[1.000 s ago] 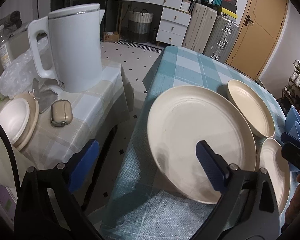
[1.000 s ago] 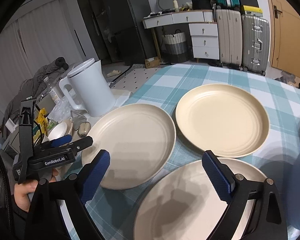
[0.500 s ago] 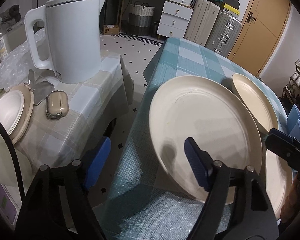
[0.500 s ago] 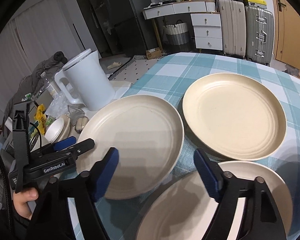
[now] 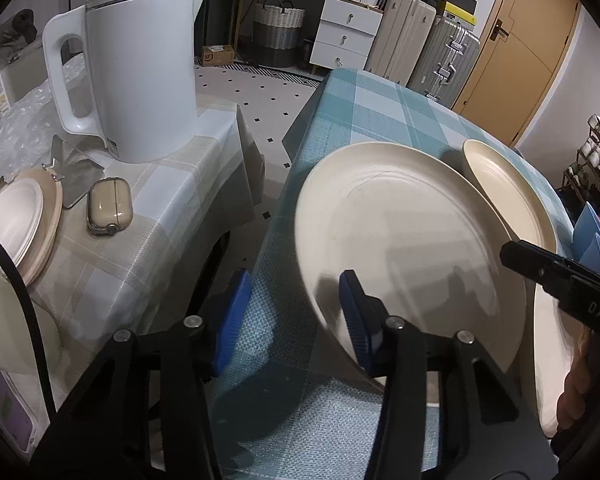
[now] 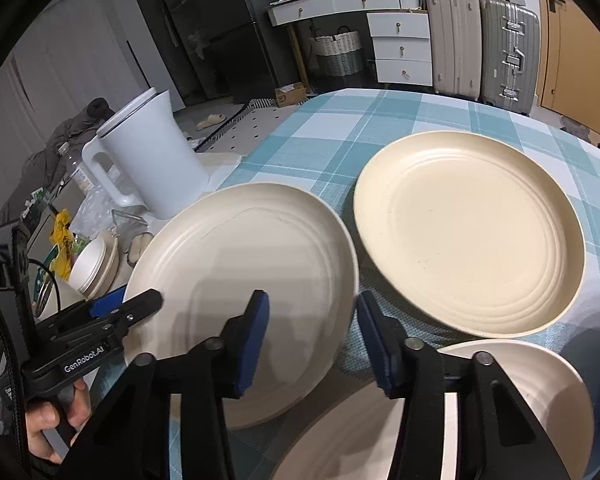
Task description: Organize plates and bowls
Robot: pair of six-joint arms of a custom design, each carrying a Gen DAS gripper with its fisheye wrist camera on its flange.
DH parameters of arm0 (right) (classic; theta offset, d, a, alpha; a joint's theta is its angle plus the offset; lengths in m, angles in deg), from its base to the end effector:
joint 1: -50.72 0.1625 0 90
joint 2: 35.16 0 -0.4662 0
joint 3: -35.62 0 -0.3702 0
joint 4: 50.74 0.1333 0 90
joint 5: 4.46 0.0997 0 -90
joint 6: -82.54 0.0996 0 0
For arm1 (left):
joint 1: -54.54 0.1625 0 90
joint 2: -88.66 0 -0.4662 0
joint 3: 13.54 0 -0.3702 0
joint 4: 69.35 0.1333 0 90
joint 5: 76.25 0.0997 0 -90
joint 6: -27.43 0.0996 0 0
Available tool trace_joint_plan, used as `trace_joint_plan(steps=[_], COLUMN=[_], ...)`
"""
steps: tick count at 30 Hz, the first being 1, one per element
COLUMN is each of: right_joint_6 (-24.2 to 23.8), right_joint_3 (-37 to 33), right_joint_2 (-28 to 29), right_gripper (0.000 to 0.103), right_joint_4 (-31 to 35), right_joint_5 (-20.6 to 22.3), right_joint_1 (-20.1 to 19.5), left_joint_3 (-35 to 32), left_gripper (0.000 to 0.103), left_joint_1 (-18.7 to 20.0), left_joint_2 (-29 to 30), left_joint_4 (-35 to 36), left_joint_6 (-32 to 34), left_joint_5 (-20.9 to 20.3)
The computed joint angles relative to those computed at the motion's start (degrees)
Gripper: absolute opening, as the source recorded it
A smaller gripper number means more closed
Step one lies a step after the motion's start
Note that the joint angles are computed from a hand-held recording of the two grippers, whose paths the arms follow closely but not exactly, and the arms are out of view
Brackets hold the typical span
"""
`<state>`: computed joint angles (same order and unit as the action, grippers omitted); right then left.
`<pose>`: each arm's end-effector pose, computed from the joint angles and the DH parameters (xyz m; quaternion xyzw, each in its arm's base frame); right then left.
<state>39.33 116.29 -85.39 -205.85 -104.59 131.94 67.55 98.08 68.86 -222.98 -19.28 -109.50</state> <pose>-0.0008 -0.7640 0.3093 0.2563 -0.9160 0.2298 0.2058 -0.3715 -0.6518 -0.0548 -0.0116 0.8796 -0.3575 0.3135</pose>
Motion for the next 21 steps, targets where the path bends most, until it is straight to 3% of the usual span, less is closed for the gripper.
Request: trace_joint_plan(steps=[5, 6, 8, 21], right_joint_6=[-0.4, -0.4, -0.4, -0.3], right_joint_3=[0.0, 0.0, 0.1, 0.6], right_joint_2=[0.4, 0.4, 0.5, 0.3], right_gripper=[0.033, 0.029, 0.023, 0.020], right_joint_4=[-0.9, -1.1, -1.7, -2.4], right_joint_5=[-2.0, -2.2, -2.6, -3.1], right_joint_1=[0.3, 0.4, 0.4, 0.4], left_joint_3=[0.2, 0.2, 0.5, 0.1], left_gripper=[0.035, 0.032, 0.016, 0.016], left_joint_1=[-0.1, -0.2, -0.1, -0.4], left_joint_2=[0.0, 0.0, 0.1, 0.4], left_joint_4=[-0.1, -0.3, -3.4, -3.1], left_joint_6=[0.7, 1.0, 3.6, 4.4], left_joint_5=[0.6, 0.8, -1.1, -1.2])
